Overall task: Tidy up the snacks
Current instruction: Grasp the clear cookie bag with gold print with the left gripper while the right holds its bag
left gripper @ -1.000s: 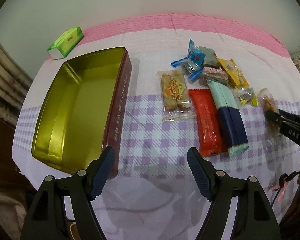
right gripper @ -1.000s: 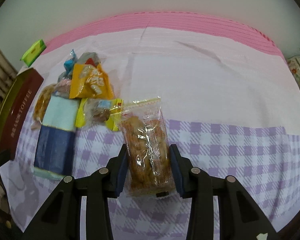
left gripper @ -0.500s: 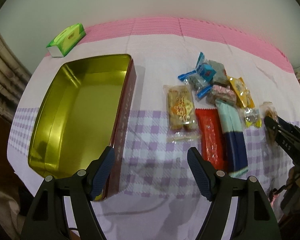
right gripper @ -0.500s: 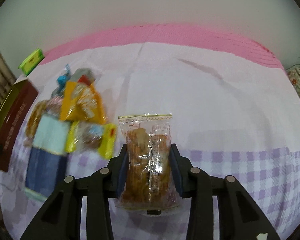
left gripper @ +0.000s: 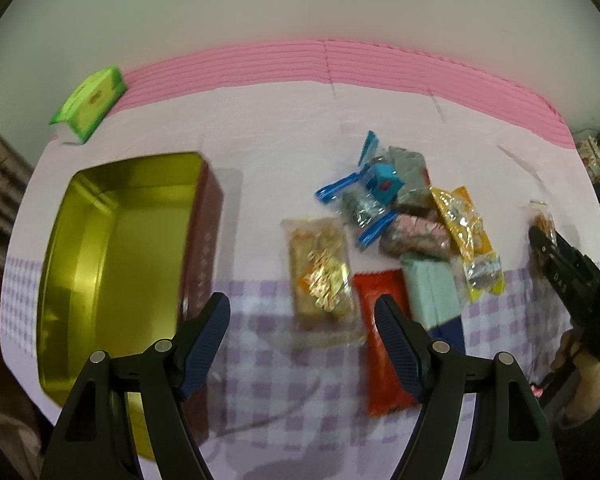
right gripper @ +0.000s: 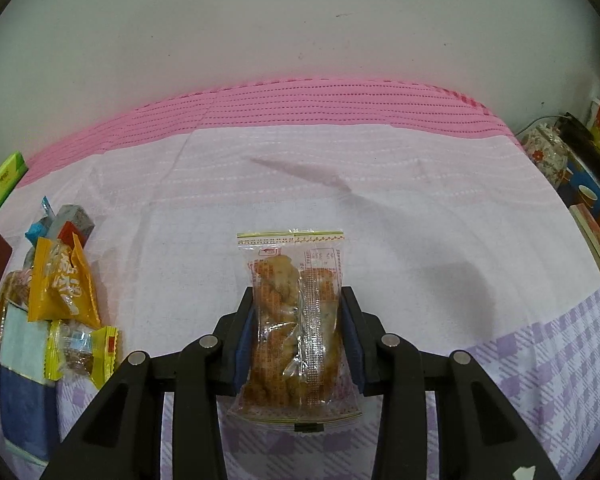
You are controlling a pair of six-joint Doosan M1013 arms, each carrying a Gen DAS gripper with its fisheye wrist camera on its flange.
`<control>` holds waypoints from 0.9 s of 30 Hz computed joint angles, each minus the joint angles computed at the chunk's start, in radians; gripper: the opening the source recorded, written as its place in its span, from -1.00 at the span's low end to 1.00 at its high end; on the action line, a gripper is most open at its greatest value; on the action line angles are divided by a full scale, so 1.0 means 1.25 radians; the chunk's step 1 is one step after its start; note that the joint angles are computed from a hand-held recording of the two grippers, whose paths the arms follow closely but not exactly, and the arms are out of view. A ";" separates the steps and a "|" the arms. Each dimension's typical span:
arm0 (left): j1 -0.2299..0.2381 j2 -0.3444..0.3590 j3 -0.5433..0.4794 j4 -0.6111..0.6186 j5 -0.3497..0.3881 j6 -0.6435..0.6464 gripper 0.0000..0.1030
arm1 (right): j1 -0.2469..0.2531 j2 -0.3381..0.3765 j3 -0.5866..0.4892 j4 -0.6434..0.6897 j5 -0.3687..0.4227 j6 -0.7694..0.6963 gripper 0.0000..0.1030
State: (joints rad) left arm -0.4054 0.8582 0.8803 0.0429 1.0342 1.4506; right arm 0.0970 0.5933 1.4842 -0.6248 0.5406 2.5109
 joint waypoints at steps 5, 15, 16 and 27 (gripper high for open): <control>0.000 0.067 -0.114 -0.020 0.097 0.021 0.43 | 0.000 -0.004 0.008 -0.001 -0.008 0.000 -0.25; 0.005 0.167 -0.280 -0.043 0.247 -0.005 0.16 | -0.004 -0.004 0.011 0.012 -0.020 -0.017 -0.18; 0.004 0.174 -0.291 -0.040 0.253 -0.009 0.14 | -0.004 -0.004 0.011 0.012 -0.020 -0.017 -0.17; 0.002 0.212 -0.343 -0.025 0.270 -0.004 -0.24 | -0.003 -0.004 0.010 0.016 -0.020 -0.022 -0.14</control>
